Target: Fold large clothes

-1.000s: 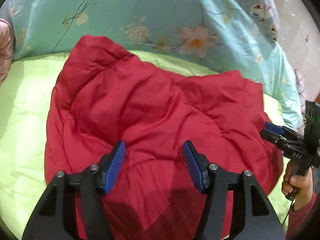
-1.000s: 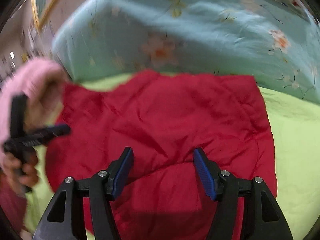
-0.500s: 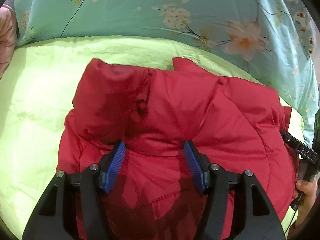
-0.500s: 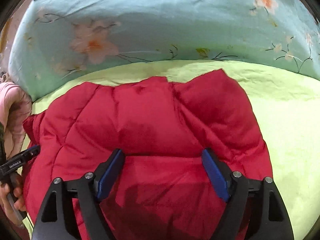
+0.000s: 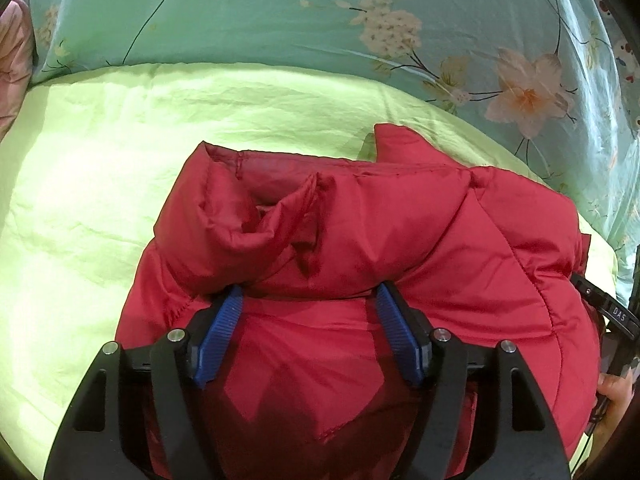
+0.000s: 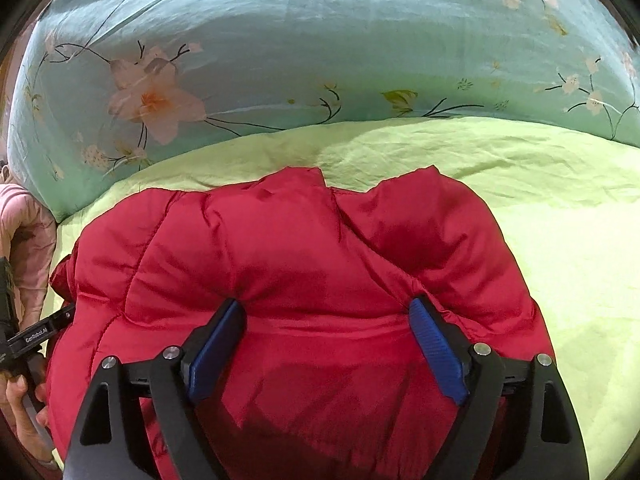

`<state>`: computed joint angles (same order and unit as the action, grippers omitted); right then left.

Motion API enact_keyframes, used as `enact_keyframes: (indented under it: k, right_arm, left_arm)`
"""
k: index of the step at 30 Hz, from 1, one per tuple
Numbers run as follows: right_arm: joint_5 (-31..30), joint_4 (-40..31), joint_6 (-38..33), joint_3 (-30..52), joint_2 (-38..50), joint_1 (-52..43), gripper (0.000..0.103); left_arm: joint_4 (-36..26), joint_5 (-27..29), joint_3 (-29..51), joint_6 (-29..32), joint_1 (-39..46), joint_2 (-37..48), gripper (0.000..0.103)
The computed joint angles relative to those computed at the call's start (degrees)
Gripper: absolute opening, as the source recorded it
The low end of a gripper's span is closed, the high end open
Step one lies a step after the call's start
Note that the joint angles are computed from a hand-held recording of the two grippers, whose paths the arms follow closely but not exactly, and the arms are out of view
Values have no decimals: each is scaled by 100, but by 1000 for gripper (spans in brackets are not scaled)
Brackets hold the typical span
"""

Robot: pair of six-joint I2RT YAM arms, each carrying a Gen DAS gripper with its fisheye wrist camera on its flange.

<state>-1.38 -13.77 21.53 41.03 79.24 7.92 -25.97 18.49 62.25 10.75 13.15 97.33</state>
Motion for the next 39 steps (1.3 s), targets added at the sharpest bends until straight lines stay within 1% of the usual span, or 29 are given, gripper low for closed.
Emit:
enact_keyframes:
  k: [2,3,4,6,9,11,13,15,18,20,21,24,26,28,29,31,34,35,37,39]
  right_arm:
    - [36,-88,49,33,-70,21,86]
    - [-14,-146,10,-73,-292,-48,86]
    - [14,-131,77,-28,-302,12,86]
    - [22,-394,150,-160,-763,-37,86]
    - [8,-771,220,-289,-1398,-105,86]
    - [-74,-1107,175,-394,-1979,-199,87]
    - [-51,-1483,124,-396,-2390,-254,87]
    - [-178,-1798,66,-434,-2783,-380,88]
    - [-241,-2325,-33,-475,-3349,-464,88]
    - [-290,-2700,-103,-548,-3760,-542,88]
    - [-387,-2812,-163,-603,-3915,-645,88]
    - [-558,-3158,-278,-708,-4309,-841,88]
    - [-544,-3399,-303,-753,-4581,-875,88]
    - [-878,-3689,-588,-813,-4886,-1345,88]
    - [-967,-3687,-636,-860,-4912,-1447,88]
    - [-1396,-3911,-986,-918,-5051,-2090,88]
    - [-2184,-4246,-1747,-1010,-5015,-3245,88]
    - [-2323,-4282,-1883,-1035,-4972,-3437,88]
    - [-2803,-4532,-2412,-1078,-4898,-4101,88]
    - [-3075,-4656,-2691,-1097,-4815,-4449,88]
  left_arm:
    - [-39,2,-34,2,24,-88,71]
    - [-118,45,-31,72,103,-148,71]
    - [-212,60,-19,94,136,-199,71]
    - [-390,46,5,121,189,-324,70]
    - [-533,103,-186,223,339,-728,70]
    - [-642,319,-433,416,523,-1120,70]
    - [-751,518,-682,610,698,-1487,70]
    - [-904,751,-879,800,906,-1812,70]
    - [-1427,1246,-1048,1267,1452,-2302,72]
    - [-1718,1442,-992,1507,1787,-2426,72]
    - [-1795,1454,-954,1501,1818,-2478,72]
    - [-2244,1725,-772,1878,2270,-2470,73]
    - [-2364,1791,-754,2072,2511,-2455,76]
    - [-2543,1884,-756,2410,2857,-2405,78]
    - [-2627,1920,-763,2565,3000,-2370,78]
    - [-2785,1970,-748,2866,3261,-2212,78]
    - [-2973,2051,-703,3151,3518,-1948,78]
    - [-3042,2094,-674,3242,3612,-1834,78]
    - [-3116,2189,-635,3373,3797,-1682,78]
    - [-3235,2310,-562,3502,3907,-1509,78]
